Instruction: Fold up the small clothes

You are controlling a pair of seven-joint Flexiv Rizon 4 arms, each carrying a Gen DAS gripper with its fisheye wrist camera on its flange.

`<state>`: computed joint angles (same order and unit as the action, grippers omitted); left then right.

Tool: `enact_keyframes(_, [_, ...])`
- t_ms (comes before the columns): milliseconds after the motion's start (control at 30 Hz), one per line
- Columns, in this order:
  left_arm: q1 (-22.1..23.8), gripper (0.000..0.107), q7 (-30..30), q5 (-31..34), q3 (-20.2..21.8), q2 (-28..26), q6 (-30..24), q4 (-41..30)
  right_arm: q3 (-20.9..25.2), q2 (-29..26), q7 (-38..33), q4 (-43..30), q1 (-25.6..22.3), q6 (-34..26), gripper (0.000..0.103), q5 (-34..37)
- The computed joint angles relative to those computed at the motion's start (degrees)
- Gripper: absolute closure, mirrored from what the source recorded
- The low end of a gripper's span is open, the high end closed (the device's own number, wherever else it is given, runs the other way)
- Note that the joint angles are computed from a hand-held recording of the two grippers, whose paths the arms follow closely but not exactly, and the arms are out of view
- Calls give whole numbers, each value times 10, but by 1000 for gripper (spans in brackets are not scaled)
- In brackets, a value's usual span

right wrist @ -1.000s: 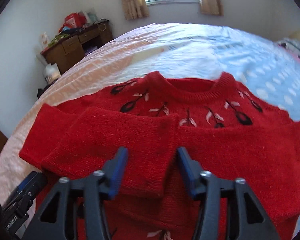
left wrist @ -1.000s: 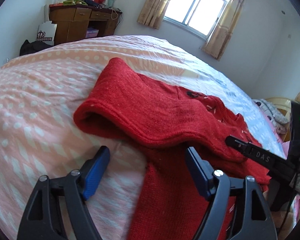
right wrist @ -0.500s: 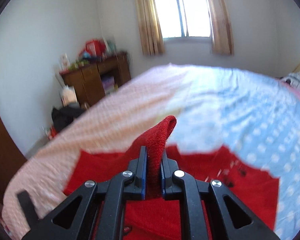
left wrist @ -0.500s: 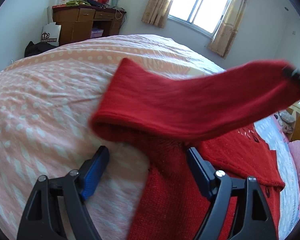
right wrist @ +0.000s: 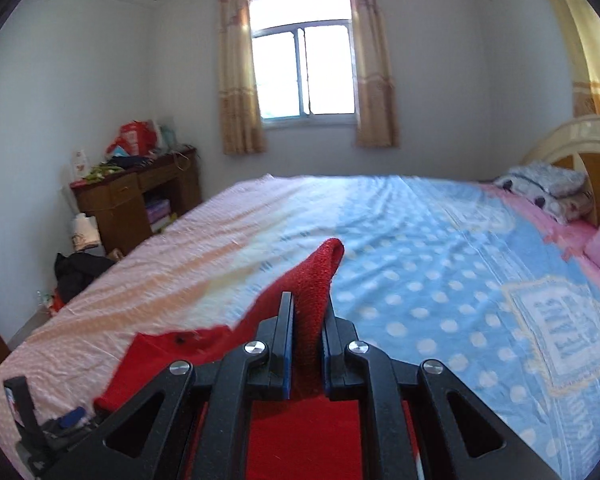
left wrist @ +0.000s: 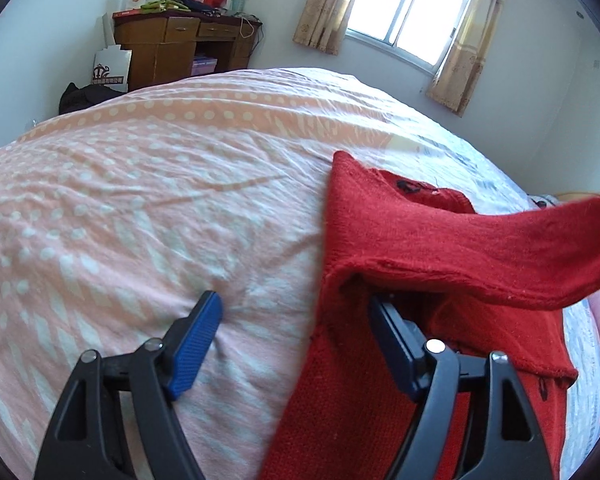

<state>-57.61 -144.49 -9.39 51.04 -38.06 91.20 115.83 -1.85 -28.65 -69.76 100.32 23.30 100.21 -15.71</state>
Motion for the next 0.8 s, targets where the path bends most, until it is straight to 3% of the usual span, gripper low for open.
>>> enact_keyframes(167, [-10, 28, -4, 14, 14, -6, -18, -9, 88, -36, -1, -12, -77, -64, 93, 6])
enact_keyframes(267, [-8, 28, -9, 22, 10, 1, 2, 0, 154, -42, -11, -18, -125, -67, 93, 25])
enact_keyframes(433, [-24, 23, 20, 44, 14, 14, -19, -14, 185, -26, -37, -41, -132, -67, 93, 23])
enact_keyframes(533, [-45, 11, 30, 76, 29, -2, -57, -56, 227, -20, -63, -71, -147, -76, 93, 25])
enact_keyframes(667, [-9, 9, 35, 95, -3, -11, -86, -117, 289, -13, -109, -107, -167, -92, 93, 45])
enact_keyframes(700, [4, 8, 35, 95, -11, -12, -104, -132, 300, -8, -120, -111, -169, -92, 93, 52])
enact_keyframes(800, [12, 9, 7, 92, 8, -37, -241, -194, 328, 6, -152, -112, -181, -83, 93, 75])
